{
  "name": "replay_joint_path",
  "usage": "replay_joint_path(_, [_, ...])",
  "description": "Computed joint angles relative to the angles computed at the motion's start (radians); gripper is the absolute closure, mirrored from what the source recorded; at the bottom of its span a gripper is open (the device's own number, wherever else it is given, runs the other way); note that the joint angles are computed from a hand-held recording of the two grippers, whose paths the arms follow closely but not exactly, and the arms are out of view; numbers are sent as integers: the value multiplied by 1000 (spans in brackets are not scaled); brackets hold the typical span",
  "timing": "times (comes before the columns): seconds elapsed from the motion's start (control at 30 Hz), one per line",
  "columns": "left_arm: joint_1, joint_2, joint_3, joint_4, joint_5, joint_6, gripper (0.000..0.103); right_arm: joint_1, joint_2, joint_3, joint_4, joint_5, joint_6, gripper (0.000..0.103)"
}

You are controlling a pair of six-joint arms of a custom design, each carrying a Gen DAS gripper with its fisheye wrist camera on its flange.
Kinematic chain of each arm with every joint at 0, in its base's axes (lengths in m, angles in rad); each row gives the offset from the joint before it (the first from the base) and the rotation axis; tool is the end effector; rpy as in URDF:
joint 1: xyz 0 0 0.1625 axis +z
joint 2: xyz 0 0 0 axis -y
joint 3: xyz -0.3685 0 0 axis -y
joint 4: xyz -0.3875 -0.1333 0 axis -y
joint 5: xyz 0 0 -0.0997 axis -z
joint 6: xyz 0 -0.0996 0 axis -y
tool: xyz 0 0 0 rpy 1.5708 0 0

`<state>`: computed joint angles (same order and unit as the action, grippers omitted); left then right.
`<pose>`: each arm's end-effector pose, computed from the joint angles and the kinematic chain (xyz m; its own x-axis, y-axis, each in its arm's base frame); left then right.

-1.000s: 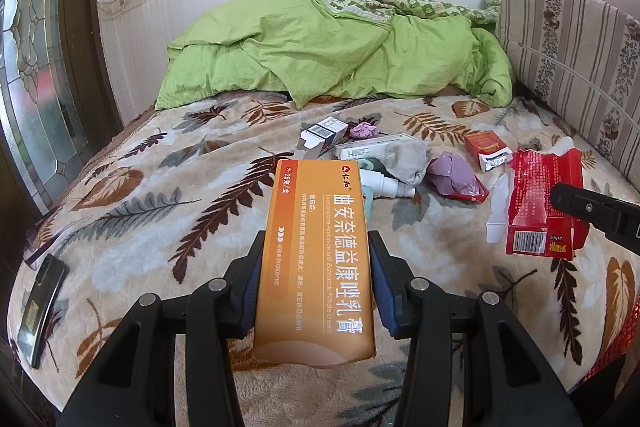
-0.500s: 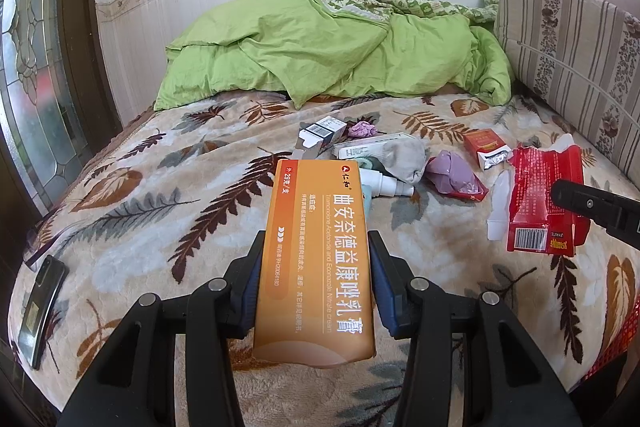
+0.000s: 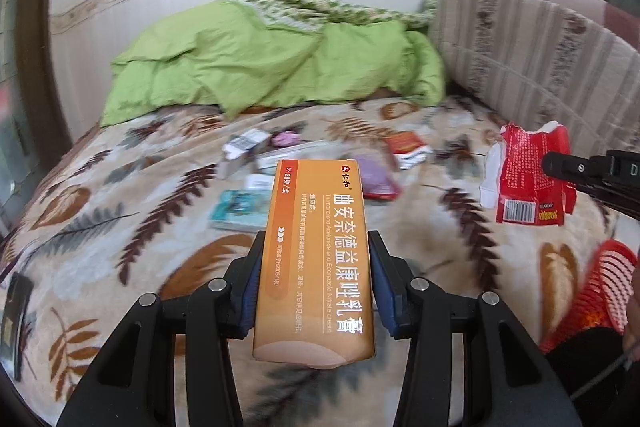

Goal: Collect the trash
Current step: 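Carry both items to the red basket and open both tools to drop them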

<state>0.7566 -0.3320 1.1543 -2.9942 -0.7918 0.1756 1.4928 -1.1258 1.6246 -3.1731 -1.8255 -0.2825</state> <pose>-0.3945 -0.6519 -0.0034 -0.6607 0.3399 -0.6693 0.7263 0.5147 -0.4556 0.0588 -0.6364 0.3553 -0.9195 0.1626 0.3579 -0.2304 0.5148 -0.8258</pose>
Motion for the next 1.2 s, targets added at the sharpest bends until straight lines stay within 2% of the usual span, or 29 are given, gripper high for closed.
replay_joint_path(0.17, [-42,-18,25,62,-154,0,57,-45,-168,152,-56,-23,9,84])
replay_joint_path(0.33, [-82,4,-27,190,-319,-19,57,-113,-353,305,-110,-71,18,84])
replay_joint_path(0.57, [-138,121,-210,398,-524,-23,57,-191,-525,418,-108,-96,55,83])
replay_joint_path(0.7, [-156,223,-371,545,-634,-47,57,-213,-558,443,-121,-122,59,82])
replay_joint_path(0.73, [-158,250,-415,579,-651,-48,55,-216,-560,444,-120,-131,60,79])
replay_joint_path(0.77, [-162,274,-453,612,-655,-47,47,-219,-560,442,-116,-148,67,71])
replay_joint_path(0.83, [-172,286,-463,621,-636,-55,40,-227,-563,445,-122,-164,80,62])
replay_joint_path(0.9, [-165,266,-433,611,-654,-62,40,-234,-569,450,-132,-165,83,61])
replay_joint_path(1.03, [-154,248,-419,583,-620,-70,38,-241,-569,448,-127,-141,88,59])
replay_joint_path(1.1, [-142,211,-373,548,-582,-79,36,-243,-559,435,-94,-104,99,58])
replay_joint_path(1.2, [-126,169,-322,515,-519,-82,35,-215,-515,402,-52,-80,79,52])
